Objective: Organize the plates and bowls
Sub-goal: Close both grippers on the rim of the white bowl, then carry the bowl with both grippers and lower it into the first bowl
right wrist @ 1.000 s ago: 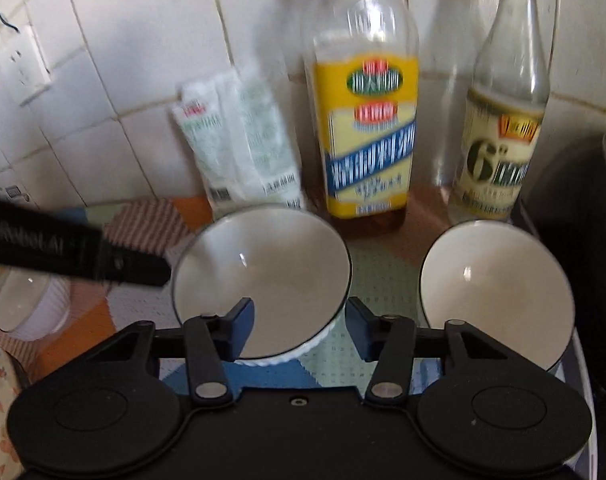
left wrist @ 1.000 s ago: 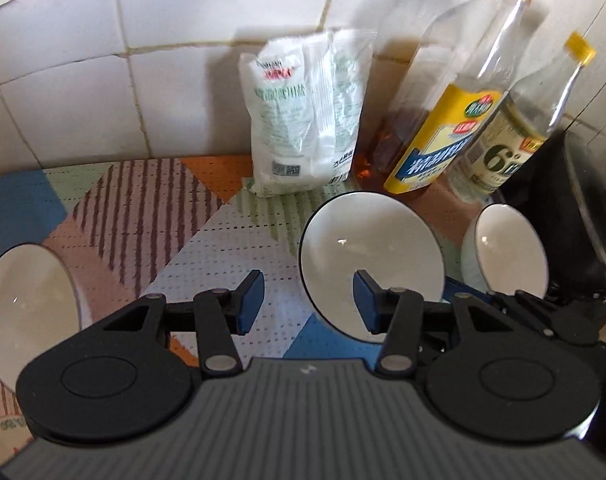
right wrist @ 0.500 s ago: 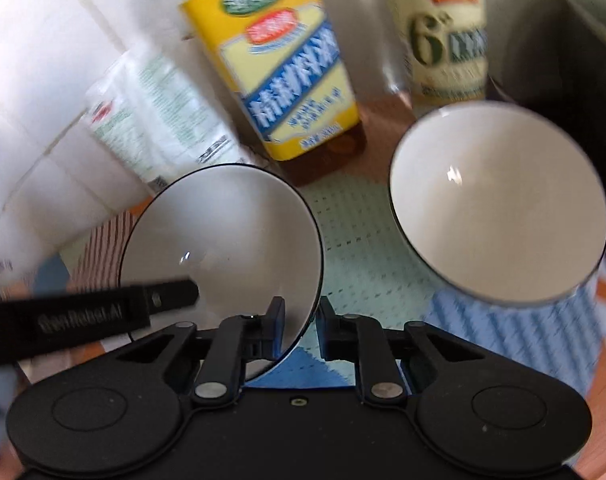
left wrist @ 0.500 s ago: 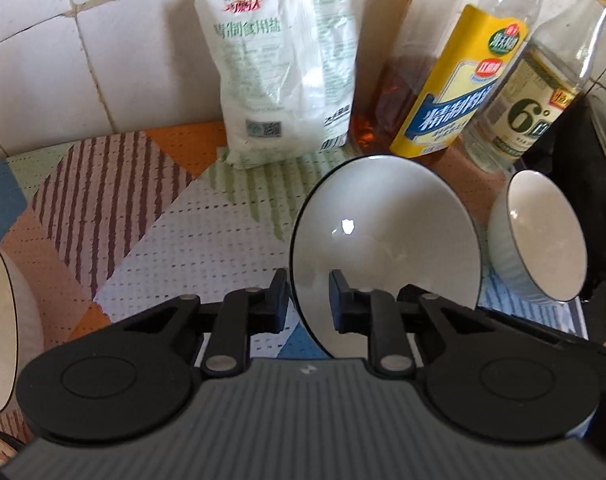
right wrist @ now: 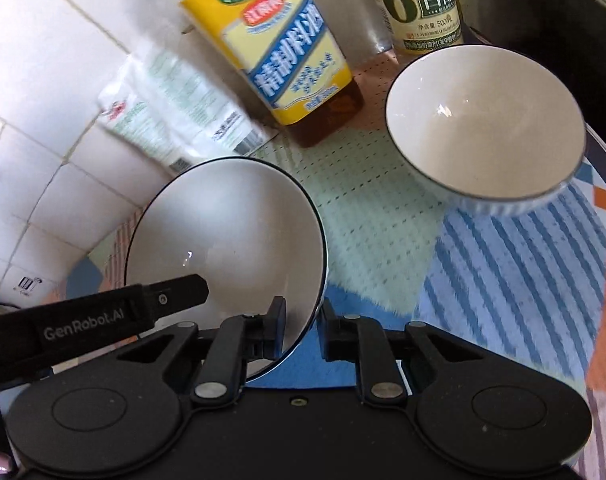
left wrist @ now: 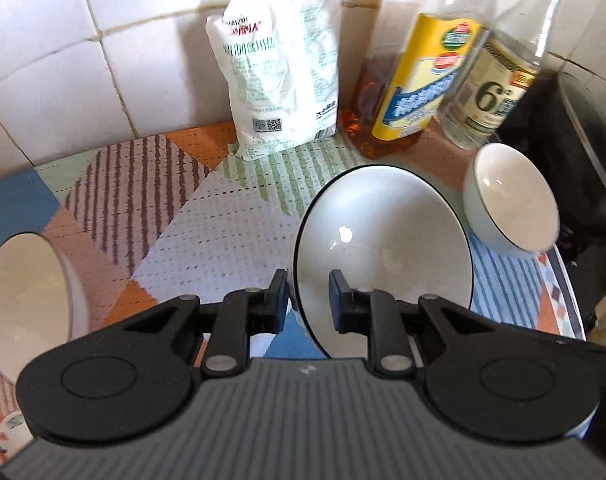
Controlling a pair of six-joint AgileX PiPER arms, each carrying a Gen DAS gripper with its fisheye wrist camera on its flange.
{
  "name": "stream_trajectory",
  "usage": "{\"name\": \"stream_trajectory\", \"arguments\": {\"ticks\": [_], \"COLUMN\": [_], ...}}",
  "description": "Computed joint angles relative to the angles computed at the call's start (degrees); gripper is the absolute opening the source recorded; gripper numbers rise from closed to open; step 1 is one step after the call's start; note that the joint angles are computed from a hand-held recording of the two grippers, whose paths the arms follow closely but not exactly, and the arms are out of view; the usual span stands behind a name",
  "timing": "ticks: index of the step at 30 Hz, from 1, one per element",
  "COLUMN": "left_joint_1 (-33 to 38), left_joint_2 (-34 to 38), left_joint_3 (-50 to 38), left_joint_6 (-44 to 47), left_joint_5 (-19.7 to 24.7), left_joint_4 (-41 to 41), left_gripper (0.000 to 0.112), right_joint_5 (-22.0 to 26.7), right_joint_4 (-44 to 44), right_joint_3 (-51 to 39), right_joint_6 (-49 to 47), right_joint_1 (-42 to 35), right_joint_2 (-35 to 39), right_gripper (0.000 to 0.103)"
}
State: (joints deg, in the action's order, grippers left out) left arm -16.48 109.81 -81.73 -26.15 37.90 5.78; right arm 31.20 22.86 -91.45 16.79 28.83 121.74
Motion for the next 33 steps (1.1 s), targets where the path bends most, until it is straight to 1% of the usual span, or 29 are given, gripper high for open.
{"name": "stream_trajectory", "arguments": {"ticks": [4, 7, 9, 11, 12, 17, 20, 24, 27, 31, 33], "left_joint_1": [-0.7, -1.23, -2.35, -3.73, -3.94, -1.11, -0.03, 4.53, 10.04, 18.75, 22.62], "left_joint_2": [-5.36, -9.47, -12.09, -14.75, -16.32, -24.97, -30.26, -36.68, -40.68, -44.13, -44.94], "left_joint_3": [5.02, 9.28, 11.93, 14.5, 15.94, 23.97, 28.08, 32.13, 34.25, 35.72, 35.9], "left_joint_6": [0.93, 1.41, 0.46, -1.16, -1.21, 4.12, 5.61, 11.58, 18.17, 27.63, 31.5], "left_joint_5": [0.03, -0.02, 0.85, 2.21, 2.69, 3.11, 3.68, 5.22, 6.31, 7.91, 8.19], "left_joint_4": [0.11, 0.78, 3.52, 6.54, 6.79, 0.4, -0.29, -4.98, -9.99, -16.65, -18.33], "left_gripper": [0.02, 0.02, 0.02, 0.02, 0.02, 0.02, 0.02, 0.02, 0.02, 0.02, 0.02], "right_joint_5": [-1.11, -1.4, -1.48, -1.35, -1.32, -0.61, -0.58, 0.95, 2.84, 5.03, 5.94], "right_joint_4": [-3.76, -10.74, -15.09, -17.57, -19.04, -29.92, -34.04, -38.97, -42.01, -43.24, -43.16], "right_joint_3": [4.82, 8.01, 9.52, 10.94, 11.69, 15.24, 16.28, 15.67, 13.57, 8.91, 5.44], "right_joint_6": [5.35, 14.17, 19.43, 23.32, 25.51, 38.9, 44.65, 50.7, 53.35, 52.58, 50.6], "right_joint_1": [1.71, 4.48, 6.52, 8.38, 9.34, 15.51, 19.05, 23.56, 26.66, 29.37, 30.18], "right_joint_2": [-5.23, -9.27, -11.05, -12.9, -13.89, -18.56, -19.98, -20.9, -20.54, -18.6, -16.57], "right_gripper": [0.02, 0.021, 0.021, 0.021, 0.021, 0.021, 0.021, 0.021, 0.021, 0.021, 0.021]}}
